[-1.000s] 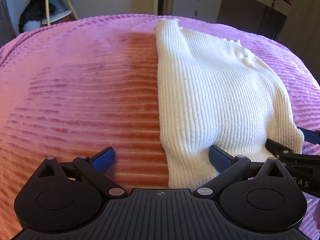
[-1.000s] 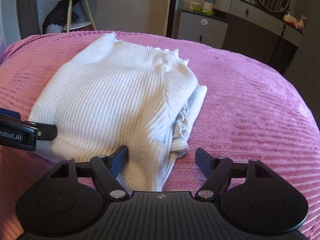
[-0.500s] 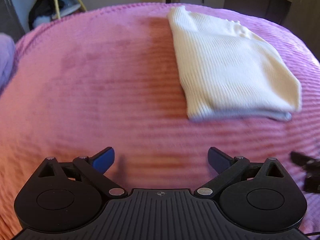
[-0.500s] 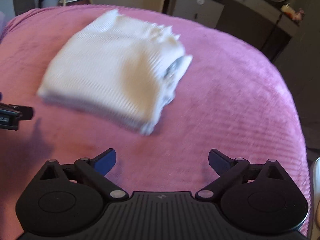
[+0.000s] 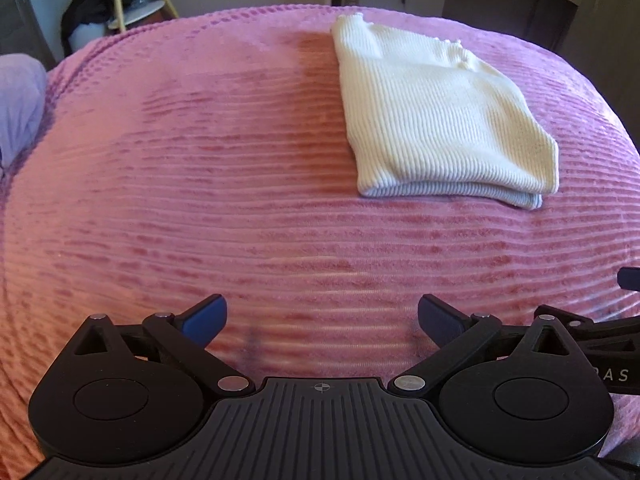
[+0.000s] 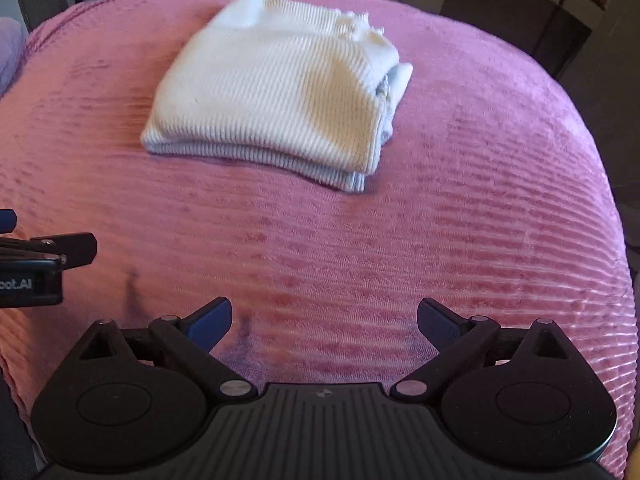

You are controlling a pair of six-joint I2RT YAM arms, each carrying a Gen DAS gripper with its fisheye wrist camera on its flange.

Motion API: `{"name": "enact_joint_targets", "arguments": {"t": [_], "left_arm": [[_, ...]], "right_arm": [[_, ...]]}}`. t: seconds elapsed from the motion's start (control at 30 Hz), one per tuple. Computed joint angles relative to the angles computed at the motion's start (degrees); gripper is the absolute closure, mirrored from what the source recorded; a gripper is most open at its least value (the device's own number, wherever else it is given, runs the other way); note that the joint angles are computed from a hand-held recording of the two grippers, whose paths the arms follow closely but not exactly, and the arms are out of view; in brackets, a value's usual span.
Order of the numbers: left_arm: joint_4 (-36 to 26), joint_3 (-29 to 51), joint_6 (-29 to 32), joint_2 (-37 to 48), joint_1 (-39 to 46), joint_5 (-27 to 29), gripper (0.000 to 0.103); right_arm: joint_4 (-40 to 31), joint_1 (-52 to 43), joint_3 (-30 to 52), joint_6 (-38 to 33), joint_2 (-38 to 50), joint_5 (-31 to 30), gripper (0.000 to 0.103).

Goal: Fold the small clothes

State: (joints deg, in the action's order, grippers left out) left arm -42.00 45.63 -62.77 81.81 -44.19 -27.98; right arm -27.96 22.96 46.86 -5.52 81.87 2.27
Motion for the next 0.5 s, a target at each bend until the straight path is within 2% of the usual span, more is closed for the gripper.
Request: {"name": "enact_joint_targets", "arguments": {"t": [0.17,0.5], "left_arm": [[-1.3,1.8,1.8,-0.3,0.6,-0.1,0.000],[-2.4,4.0,3.7,0.5,1.7,-1.0,0.000]], "right_arm": [[-3.1,-0.5,3.6,3.3,0.7,-0.7,0.004],[-3.2,0.0,6.9,5.0,2.2,0.5,0.004]]}}
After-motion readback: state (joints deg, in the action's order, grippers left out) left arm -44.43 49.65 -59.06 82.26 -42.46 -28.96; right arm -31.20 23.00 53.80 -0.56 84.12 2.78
